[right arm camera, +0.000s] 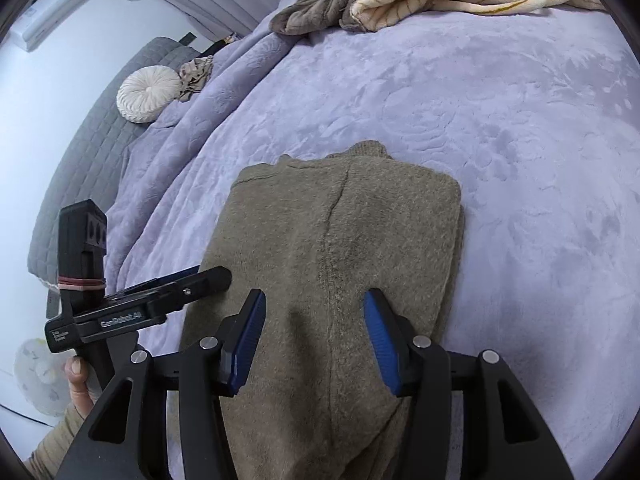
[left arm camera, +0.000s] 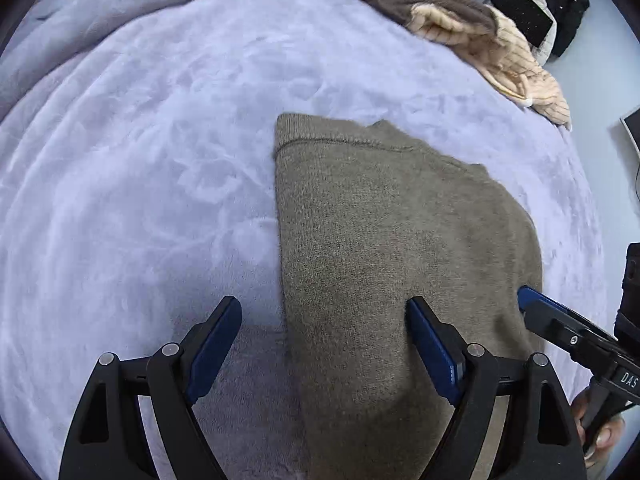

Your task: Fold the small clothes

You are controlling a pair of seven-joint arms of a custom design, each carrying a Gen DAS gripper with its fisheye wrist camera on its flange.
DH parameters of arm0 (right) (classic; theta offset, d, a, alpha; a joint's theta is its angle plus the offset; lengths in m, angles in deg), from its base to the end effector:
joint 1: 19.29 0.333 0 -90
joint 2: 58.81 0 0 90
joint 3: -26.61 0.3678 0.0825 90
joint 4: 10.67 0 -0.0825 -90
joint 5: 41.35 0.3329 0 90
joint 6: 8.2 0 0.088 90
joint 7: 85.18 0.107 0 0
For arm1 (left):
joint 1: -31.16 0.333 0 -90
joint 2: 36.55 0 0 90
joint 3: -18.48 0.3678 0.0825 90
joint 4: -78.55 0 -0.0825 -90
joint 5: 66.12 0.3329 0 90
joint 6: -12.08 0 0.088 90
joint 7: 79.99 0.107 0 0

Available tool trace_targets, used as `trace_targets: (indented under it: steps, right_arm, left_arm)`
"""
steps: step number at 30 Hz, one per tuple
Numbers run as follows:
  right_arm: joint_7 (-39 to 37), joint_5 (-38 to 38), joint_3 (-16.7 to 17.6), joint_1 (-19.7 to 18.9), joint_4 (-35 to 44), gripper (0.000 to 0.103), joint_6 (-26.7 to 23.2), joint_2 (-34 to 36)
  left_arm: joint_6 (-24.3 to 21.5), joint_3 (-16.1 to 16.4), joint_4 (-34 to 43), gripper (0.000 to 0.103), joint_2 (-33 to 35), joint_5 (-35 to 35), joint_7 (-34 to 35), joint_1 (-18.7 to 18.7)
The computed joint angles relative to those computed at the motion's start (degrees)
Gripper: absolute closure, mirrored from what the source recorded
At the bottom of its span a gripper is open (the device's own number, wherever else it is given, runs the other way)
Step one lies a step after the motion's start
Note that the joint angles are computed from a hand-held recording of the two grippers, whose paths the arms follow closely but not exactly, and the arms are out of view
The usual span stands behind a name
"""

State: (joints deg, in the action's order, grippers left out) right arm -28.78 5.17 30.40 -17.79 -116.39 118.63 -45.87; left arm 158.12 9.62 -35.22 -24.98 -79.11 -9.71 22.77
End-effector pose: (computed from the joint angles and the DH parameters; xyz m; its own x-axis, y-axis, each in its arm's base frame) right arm 0.5972 0.0757 0.5019 0.2806 -0.7835 -0.5544 -0.9371 -0.0988 -0.3348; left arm 0.5695 -0.1669 0.4835 0.1660 -0.9350 0.3133 -0.9385 -0.2473 -0.2408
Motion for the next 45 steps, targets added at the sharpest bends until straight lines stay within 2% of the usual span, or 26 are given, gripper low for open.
trace_targets:
  steps: [2,5,7,10,12,14,16,20,21,22,23,24,25,26,27,29,31,34,37,40,41,42,43,45]
  right_arm:
    - [1.4,0.0,-0.1,0.1,0.2,0.048,0.5,0.7]
    - [2.6,0.5,-0.1,-0.2,-0.8,0.048,0.4,-0.6]
    - [2.7,-0.4,-0.4,0.3,-3.7,0.048,1.7,-4.0]
    - [-3.9,2.4,-1.0,1.4,-10.5,0.046,3.5,-11.2]
    - [-5.4,1.8,-1.9,3.2,-14.3,0.045,5.5,-15.1]
    - [-5.4,0.2,-2.5,5.1,-17.7,0.045,8.0,-18.2]
    - [-4.6,-1.1,-2.9,6.9,-19.7,0.045,10.3,-20.1]
    - [-3.2,-1.3,-3.8,10.2,-20.0,0.045,11.4,-20.6]
    - [-2.9,-1.5,-3.8,10.9,-19.9,0.045,11.7,-20.6]
    - [-2.2,-2.2,-3.7,11.4,-20.0,0.045,12.2,-20.5]
    - [-1.4,-2.9,-3.7,11.8,-20.2,0.045,12.5,-20.5]
    - [-0.7,-3.4,-3.8,12.1,-20.5,0.045,12.7,-20.6]
    - [-0.1,-3.6,-4.0,12.3,-21.0,0.045,12.7,-20.9]
    - [0.1,-3.7,-4.2,12.4,-21.5,0.045,12.9,-21.2]
    - [0.4,-3.9,-4.5,12.5,-22.2,0.045,13.1,-21.6]
    - [1.1,-4.5,-5.1,12.4,-23.5,0.045,13.3,-22.3]
    - [2.1,-4.7,-5.9,12.2,-24.6,0.045,13.1,-23.0]
    - [3.1,-5.0,-6.4,12.1,-25.6,0.045,13.6,-24.6]
    - [1.2,-4.6,-6.5,13.7,-26.1,0.045,16.1,-26.7]
    - [-2.4,-1.9,-7.6,15.9,-24.5,0.042,13.9,-25.9]
    - [-2.1,-2.8,-7.0,15.8,-24.6,0.042,14.6,-25.4]
    - [-1.4,-3.9,-6.5,15.6,-24.7,0.042,15.3,-24.8]
    - [-0.1,-5.4,-6.1,15.2,-24.8,0.042,15.9,-23.6]
    - [2.8,-7.7,-5.9,14.2,-25.1,0.043,16.3,-21.5]
  left_arm:
    - [0.8,-0.7,-0.8,0.014,-0.1,-3.2,2.6,1.0]
    - [3.1,-1.3,-4.8,0.014,-3.9,-7.7,6.3,1.9]
    - [6.4,-1.5,-10.4,0.014,-9.0,-8.9,8.7,1.7]
    - [9.9,-1.8,-20.6,0.014,-18.7,-11.1,13.2,0.6]
    - [11.7,-1.8,-27.2,0.014,-25.2,-13.5,16.3,-1.4]
    - [12.1,-3.3,-32.3,0.014,-30.4,-11.9,15.5,-1.9]
    - [13.3,-6.3,-34.2,0.014,-31.5,-7.9,12.4,-1.1]
    - [16.3,-8.8,-33.5,0.014,-27.5,-2.7,6.8,-0.4]
    - [17.7,-9.8,-33.3,0.014,-26.3,-0.2,4.4,0.9]
    - [18.2,-12.2,-32.8,0.014,-25.3,6.3,-1.5,4.1]
    - [17.1,-14.3,-32.1,0.014,-24.5,11.8,-6.9,7.3]
    - [15.6,-14.5,-31.5,0.014,-23.5,13.3,-9.4,8.6]
    - [15.2,-13.2,-31.6,0.014,-22.8,10.7,-8.7,7.8]
    - [15.7,-10.1,-32.4,0.014,-22.7,6.7,-6.5,5.1]
    - [16.1,-8.6,-33.0,0.014,-23.0,5.4,-5.6,3.7]
    - [15.4,-8.0,-33.4,0.014,-24.0,7.3,-6.3,3.0]
    - [13.5,-6.6,-33.2,0.014,-25.3,6.4,-4.8,1.2]
    - [11.9,-3.0,-33.6,0.014,-28.7,-1.2,1.6,-3.5]
    - [12.7,-0.1,-32.8,0.014,-31.3,-8.6,9.0,-7.5]
    - [15.1,2.8,-30.0,0.014,-30.4,-17.7,16.0,-10.8]
    - [15.5,2.6,-28.8,0.014,-29.3,-19.1,16.4,-10.2]
    - [15.1,0.9,-27.2,0.014,-27.5,-17.3,14.0,-7.7]
    - [14.2,-1.4,-25.9,0.014,-25.7,-13.3,9.9,-4.3]
    - [10.7,-6.3,-22.7,0.014,-20.8,-0.4,-0.4,2.7]
